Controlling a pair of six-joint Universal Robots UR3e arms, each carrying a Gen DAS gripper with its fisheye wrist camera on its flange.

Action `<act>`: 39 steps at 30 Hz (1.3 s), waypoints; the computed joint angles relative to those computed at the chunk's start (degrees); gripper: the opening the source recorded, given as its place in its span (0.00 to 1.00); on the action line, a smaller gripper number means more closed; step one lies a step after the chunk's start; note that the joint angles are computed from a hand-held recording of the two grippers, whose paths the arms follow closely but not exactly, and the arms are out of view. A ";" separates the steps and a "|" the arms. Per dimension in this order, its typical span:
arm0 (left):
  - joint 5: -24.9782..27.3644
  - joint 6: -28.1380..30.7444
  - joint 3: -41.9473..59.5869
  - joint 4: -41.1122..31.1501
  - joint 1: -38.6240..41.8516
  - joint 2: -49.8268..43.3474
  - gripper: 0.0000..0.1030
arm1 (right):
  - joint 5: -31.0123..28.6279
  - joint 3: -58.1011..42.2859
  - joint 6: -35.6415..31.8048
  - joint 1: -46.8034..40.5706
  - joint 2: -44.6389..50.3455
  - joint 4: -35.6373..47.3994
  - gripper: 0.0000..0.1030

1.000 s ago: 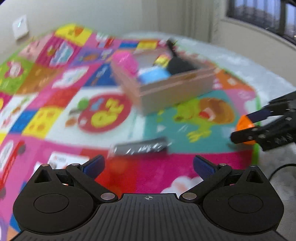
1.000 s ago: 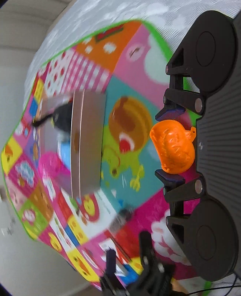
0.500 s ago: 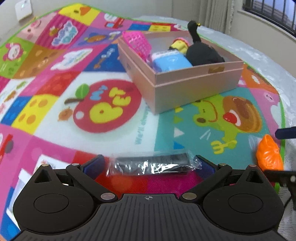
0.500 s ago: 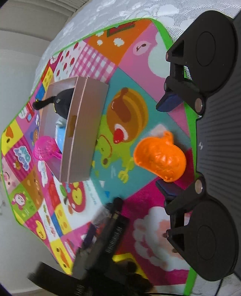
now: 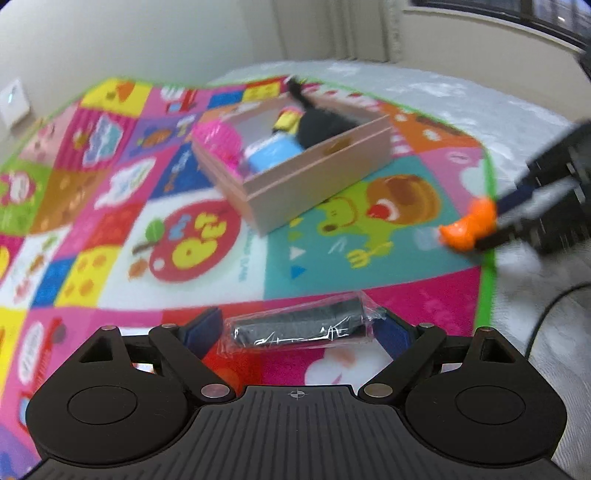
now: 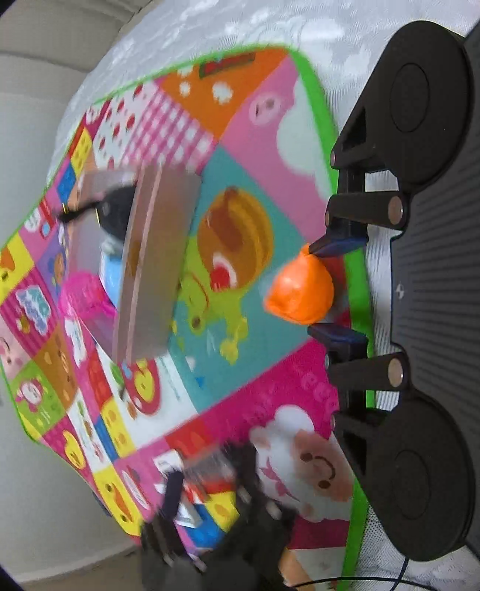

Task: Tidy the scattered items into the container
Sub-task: 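Grasp the black wrapped bag with the left tool while the right tool holds the orange toy, then drop the orange toy and black bag into the pink box with both tools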

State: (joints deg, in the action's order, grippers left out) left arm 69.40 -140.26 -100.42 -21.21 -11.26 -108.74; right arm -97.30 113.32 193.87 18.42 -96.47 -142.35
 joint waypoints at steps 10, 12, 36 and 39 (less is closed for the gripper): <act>-1.47 -3.82 6.55 -4.85 -0.22 0.12 0.90 | -1.38 -0.54 -5.23 -2.39 -6.01 4.03 0.46; -1.00 -4.46 6.54 -7.05 -0.14 -0.01 0.90 | -4.96 0.52 -4.97 0.29 -3.83 1.58 0.73; 0.13 -3.35 2.15 -8.48 0.03 0.23 0.90 | -0.59 7.74 1.50 -4.98 -7.53 1.42 0.48; 0.09 -3.15 0.84 -3.57 -0.39 0.37 0.89 | 2.16 5.77 1.19 -4.91 -8.27 2.07 0.48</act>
